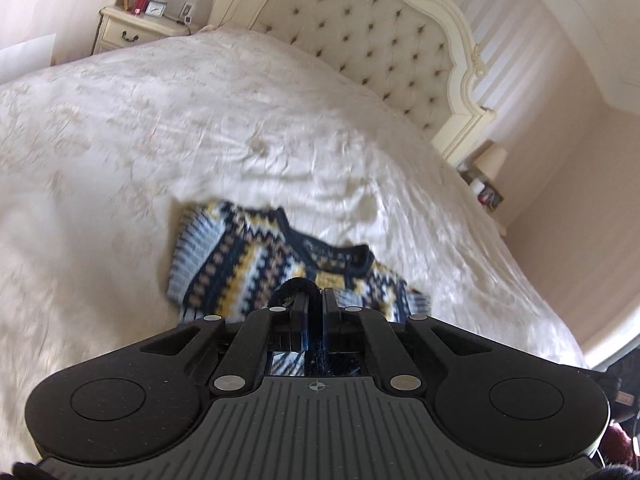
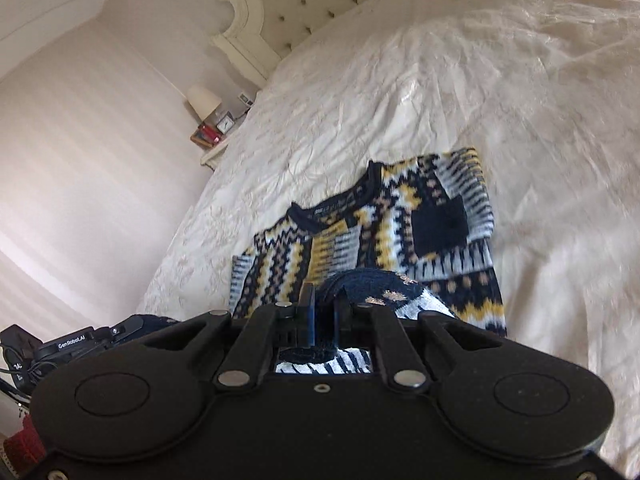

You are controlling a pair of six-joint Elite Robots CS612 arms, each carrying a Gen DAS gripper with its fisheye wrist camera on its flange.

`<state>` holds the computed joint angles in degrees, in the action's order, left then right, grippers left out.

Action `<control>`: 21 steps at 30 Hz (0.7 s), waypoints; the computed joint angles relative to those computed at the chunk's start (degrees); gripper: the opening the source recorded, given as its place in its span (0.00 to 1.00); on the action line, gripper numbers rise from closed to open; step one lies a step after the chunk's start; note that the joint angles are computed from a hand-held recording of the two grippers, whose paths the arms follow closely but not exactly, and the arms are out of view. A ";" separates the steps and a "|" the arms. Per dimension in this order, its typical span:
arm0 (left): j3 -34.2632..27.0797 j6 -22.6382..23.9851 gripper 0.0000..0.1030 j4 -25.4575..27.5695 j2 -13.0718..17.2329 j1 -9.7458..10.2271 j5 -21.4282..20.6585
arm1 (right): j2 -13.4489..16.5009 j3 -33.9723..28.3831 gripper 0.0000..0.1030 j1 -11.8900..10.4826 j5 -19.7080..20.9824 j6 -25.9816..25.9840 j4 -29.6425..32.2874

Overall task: Fold small clothes
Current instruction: 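Lift the hem with both grippers and fold it over toward the collar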

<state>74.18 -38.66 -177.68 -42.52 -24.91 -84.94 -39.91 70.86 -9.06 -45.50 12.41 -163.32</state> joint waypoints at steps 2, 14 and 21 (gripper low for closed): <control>-3.45 0.96 0.05 1.25 1.87 0.67 -0.32 | 2.35 -4.09 0.15 0.50 -1.08 2.28 -0.63; -21.99 -0.73 0.05 13.69 12.10 3.95 -4.23 | 14.47 -26.30 0.15 3.35 -9.04 7.31 8.44; -31.18 -1.02 0.05 23.14 17.25 5.00 -5.50 | 21.28 -39.17 0.15 4.40 -12.76 6.21 18.92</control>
<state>43.01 -39.68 -154.54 -25.27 -19.91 -90.44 -18.63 31.70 -4.65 -58.26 18.62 -144.40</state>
